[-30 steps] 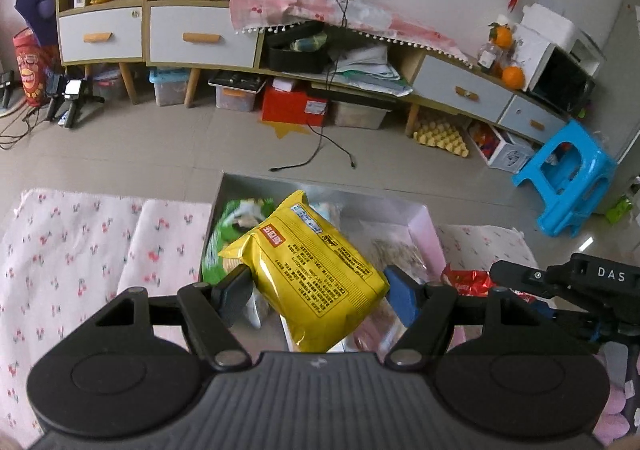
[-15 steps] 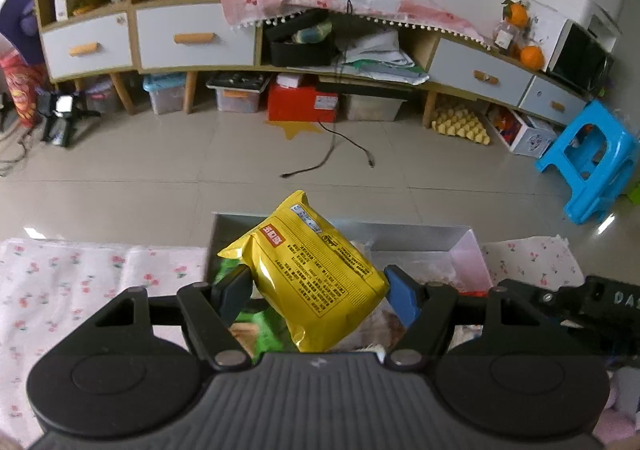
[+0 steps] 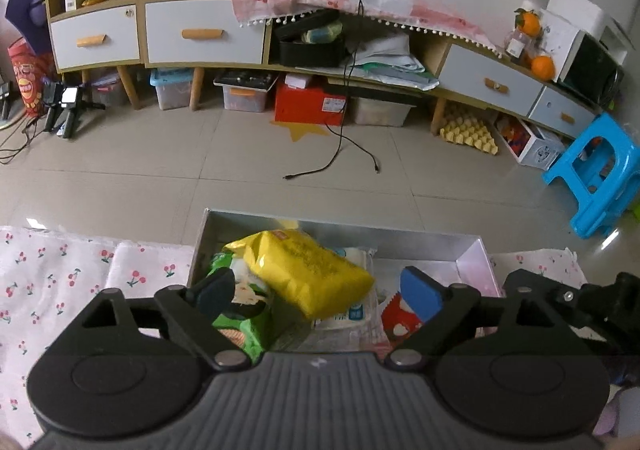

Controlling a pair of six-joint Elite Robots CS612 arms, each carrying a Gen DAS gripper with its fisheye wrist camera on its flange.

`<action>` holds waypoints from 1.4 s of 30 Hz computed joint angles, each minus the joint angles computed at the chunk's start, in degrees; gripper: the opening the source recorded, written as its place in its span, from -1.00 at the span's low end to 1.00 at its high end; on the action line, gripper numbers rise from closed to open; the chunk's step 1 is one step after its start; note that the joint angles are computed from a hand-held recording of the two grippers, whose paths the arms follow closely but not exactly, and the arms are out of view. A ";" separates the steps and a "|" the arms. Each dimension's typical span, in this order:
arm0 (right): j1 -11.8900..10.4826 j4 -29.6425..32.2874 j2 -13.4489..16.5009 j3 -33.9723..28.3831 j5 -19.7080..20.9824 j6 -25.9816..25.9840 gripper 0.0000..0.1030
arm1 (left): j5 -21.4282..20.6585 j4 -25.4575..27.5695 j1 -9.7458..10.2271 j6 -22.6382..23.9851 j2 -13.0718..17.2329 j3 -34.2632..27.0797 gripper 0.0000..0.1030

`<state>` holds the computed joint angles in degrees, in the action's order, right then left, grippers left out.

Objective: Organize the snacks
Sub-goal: 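Open both grippers to drop the packs into the pink box, then move both open grippers back over the remaining snacks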

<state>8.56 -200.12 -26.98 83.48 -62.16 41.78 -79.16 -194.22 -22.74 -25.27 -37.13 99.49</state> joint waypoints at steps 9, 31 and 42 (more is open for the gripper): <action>-0.17 2.40 -3.04 4.13 -1.32 -3.68 0.38 | 1.36 -0.34 -1.04 -0.93 -1.73 2.77 0.82; 0.80 -0.04 -12.02 18.61 -5.02 -19.89 0.84 | 6.06 -3.60 -5.26 -2.64 -7.45 14.40 0.97; 1.29 1.96 -14.49 23.00 -9.20 -34.59 0.92 | 4.03 -5.66 -7.05 -5.07 -8.29 19.64 0.99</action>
<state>9.85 -198.16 -41.47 106.48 -71.36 7.20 -75.13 -199.88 -29.78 -30.34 -45.42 119.13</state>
